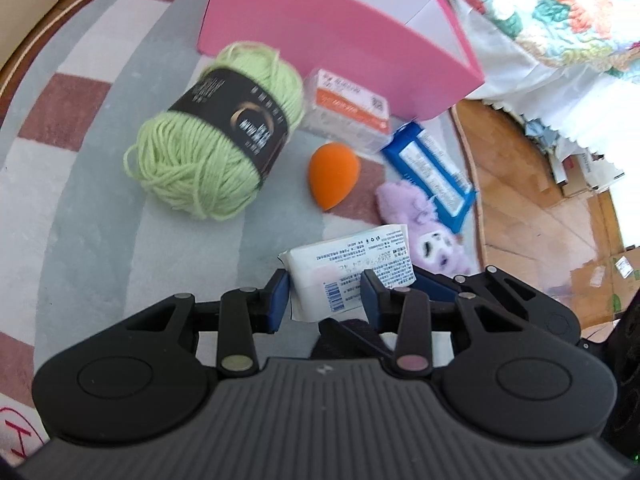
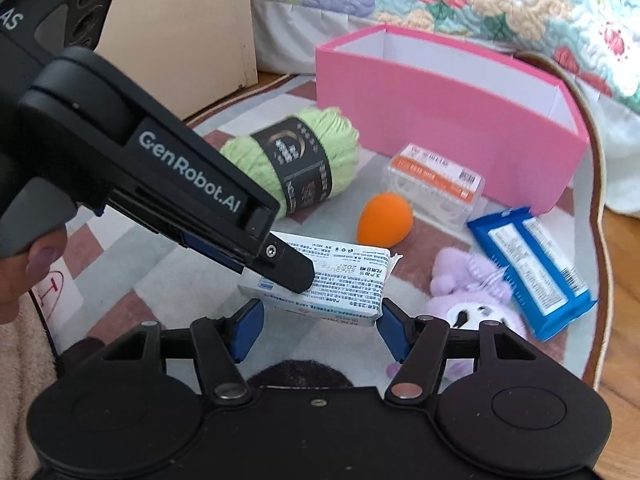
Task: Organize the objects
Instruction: 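Lift the white packet with the left gripper and carry it into the pink box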
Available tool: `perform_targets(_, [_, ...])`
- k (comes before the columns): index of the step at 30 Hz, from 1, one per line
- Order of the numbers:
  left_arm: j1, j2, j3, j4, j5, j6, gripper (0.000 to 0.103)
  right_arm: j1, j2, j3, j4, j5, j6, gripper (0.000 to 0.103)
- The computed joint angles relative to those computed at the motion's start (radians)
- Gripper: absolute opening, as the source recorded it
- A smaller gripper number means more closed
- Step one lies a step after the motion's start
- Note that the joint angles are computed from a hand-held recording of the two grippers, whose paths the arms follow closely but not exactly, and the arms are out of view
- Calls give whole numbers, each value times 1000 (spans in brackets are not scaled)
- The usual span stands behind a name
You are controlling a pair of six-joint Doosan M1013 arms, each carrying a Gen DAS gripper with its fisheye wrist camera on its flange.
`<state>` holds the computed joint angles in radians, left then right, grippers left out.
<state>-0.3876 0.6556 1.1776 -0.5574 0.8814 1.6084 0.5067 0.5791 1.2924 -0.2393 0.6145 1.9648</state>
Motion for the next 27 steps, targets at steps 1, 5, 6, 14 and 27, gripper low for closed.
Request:
perform_targets(1, [-1, -5, 3, -9, -4, 9, 37, -1, -3, -2, -6, 6, 0, 66])
perform_targets(5, [-16, -19, -8, 41, -16, 9, 37, -11, -17, -8, 10, 22, -33, 58])
perform_targets(6, [-22, -22, -14, 68, -17, -2, 37, -14, -19, -11, 19, 26, -42, 57])
perform_targets(14, [-39, -30, -70, 133, -24, -35, 39, -18, -27, -65, -32, 76, -67, 52])
perform_targets(27, [-38, 39, -267, 139, 39, -13, 45, -50, 3, -168, -36, 109, -82, 44])
